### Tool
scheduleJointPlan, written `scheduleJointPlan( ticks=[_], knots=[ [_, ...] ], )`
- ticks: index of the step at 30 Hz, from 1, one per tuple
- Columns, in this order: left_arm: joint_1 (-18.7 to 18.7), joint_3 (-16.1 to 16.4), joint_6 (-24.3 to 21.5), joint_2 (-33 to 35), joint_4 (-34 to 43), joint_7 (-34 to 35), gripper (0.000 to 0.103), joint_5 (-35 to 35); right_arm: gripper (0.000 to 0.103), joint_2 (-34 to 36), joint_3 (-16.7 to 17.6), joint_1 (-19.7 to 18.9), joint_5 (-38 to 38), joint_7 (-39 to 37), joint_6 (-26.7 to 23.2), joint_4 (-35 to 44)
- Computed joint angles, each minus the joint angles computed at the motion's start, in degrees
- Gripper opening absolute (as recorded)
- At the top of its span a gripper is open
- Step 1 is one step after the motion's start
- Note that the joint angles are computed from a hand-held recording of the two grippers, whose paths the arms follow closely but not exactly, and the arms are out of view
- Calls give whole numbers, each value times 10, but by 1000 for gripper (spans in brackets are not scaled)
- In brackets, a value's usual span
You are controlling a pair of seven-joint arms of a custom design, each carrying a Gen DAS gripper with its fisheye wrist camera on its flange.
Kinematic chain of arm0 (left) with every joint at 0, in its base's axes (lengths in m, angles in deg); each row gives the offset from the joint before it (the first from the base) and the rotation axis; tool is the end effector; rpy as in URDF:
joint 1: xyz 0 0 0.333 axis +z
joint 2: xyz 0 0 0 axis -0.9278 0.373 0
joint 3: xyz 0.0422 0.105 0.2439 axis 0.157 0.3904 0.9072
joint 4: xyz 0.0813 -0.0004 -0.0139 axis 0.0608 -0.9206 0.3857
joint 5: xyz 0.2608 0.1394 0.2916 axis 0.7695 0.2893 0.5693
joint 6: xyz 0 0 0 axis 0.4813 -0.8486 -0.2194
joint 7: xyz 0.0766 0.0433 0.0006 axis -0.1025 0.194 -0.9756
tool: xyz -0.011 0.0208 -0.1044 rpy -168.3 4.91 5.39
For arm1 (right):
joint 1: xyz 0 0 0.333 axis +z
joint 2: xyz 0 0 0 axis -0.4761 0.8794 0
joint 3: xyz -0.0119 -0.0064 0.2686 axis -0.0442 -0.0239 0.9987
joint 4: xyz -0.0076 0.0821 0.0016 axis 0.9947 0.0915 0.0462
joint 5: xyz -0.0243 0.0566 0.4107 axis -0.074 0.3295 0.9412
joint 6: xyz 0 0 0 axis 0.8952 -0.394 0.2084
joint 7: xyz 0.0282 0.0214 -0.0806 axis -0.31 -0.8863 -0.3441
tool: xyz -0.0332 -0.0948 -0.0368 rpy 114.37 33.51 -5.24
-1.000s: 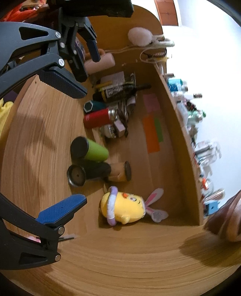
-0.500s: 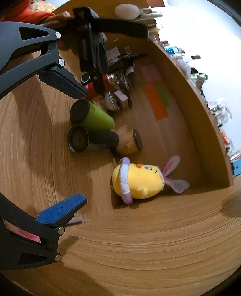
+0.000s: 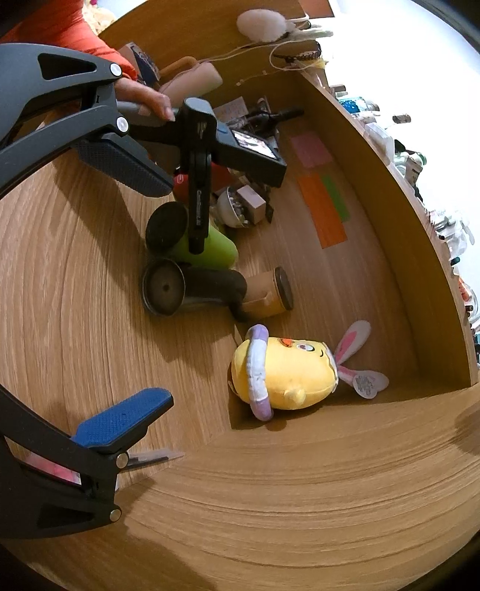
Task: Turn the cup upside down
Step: 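Move the left gripper to the lime-green tumbler's base and close on it, then lift the green tumbler with the left gripper toward the right gripper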
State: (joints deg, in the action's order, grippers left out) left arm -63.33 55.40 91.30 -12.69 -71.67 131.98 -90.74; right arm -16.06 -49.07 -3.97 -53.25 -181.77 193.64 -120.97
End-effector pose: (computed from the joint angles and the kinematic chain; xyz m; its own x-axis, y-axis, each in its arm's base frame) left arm 0.6327 -0.0567 0.3405 -0.6327 -0.7608 0.1445 -0.6558 0.4272 -0.6224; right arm 0.3694 0.3296 0.3810 -0.2411 -0.9367 -0.2540 -0.3623 0.3297 -0.8718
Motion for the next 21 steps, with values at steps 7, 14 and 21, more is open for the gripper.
scheduleJointPlan(
  ticks=[7, 14, 21],
  knots=[
    [7, 9, -25, -12, -14, -7, 68, 11, 103, -6, 8, 7, 7, -8, -10, 2],
    [25, 29, -29, -52, -62, 49, 65, -26, 103, 1, 16, 16, 10, -21, -21, 15],
    [33, 72, -45, -129, -153, 186, 65, -73, 103, 22, 17, 28, 7, -24, -21, 35]
  ],
)
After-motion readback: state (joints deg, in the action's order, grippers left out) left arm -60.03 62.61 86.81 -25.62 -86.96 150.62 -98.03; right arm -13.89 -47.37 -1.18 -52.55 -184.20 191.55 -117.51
